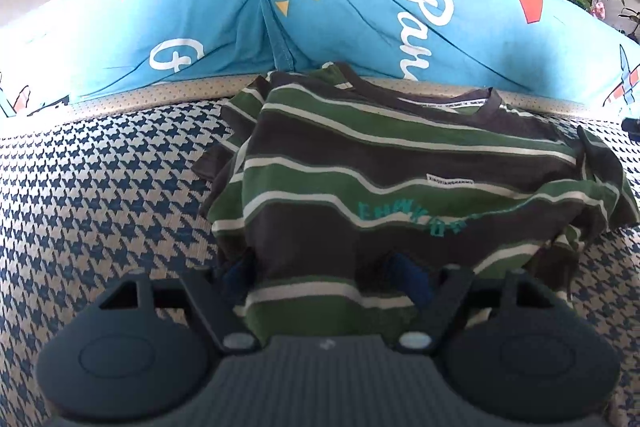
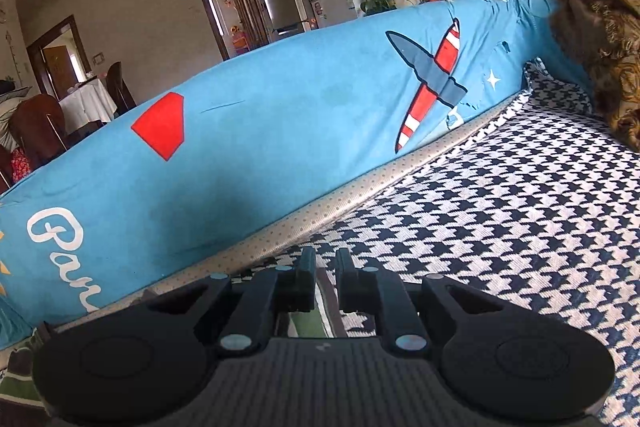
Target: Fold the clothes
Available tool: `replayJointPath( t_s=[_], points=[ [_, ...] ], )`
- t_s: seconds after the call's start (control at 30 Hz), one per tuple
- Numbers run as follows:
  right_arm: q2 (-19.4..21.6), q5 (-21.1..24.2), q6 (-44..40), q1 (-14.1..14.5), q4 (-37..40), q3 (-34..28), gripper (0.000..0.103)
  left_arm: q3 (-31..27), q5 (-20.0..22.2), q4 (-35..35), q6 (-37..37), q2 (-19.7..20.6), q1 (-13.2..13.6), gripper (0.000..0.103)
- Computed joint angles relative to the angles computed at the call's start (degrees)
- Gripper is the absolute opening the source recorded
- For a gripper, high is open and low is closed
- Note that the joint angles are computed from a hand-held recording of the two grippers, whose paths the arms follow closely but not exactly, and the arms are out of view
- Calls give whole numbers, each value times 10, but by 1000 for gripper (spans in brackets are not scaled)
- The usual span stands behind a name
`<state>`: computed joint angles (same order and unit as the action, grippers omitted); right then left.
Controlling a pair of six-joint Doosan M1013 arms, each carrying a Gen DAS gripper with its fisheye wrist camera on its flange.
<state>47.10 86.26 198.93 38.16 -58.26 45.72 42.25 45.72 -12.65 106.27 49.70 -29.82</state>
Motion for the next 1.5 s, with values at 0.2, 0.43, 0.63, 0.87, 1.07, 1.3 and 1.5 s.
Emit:
replayJointPath(
  t_s=[0.2, 0.43, 0.63, 0.87, 1.07, 1.3, 1.5],
  points=[
    [-16, -11, 14, 12, 44, 18, 22, 17, -25, -23, 17, -14, 0, 77],
    [-29, -27, 41, 30, 87, 31, 28, 49, -59, -56, 46, -37, 2, 78],
    [-47, -79, 118, 32, 112, 66, 28, 75, -65, -73, 42, -55, 8, 79],
    [-55, -121, 196, 25, 132, 87, 31, 91, -74, -79, 47, -64, 9, 79],
    [-53, -130, 234, 21, 131, 90, 34, 84, -68, -66, 34, -59, 9, 79],
    [-40, -110, 211, 20, 131, 68, 26, 80, -65, -54, 23, -55, 8, 79],
    [-31, -94, 189, 22, 123, 50, 10, 73, -58, -46, 15, -51, 8, 79]
  ],
)
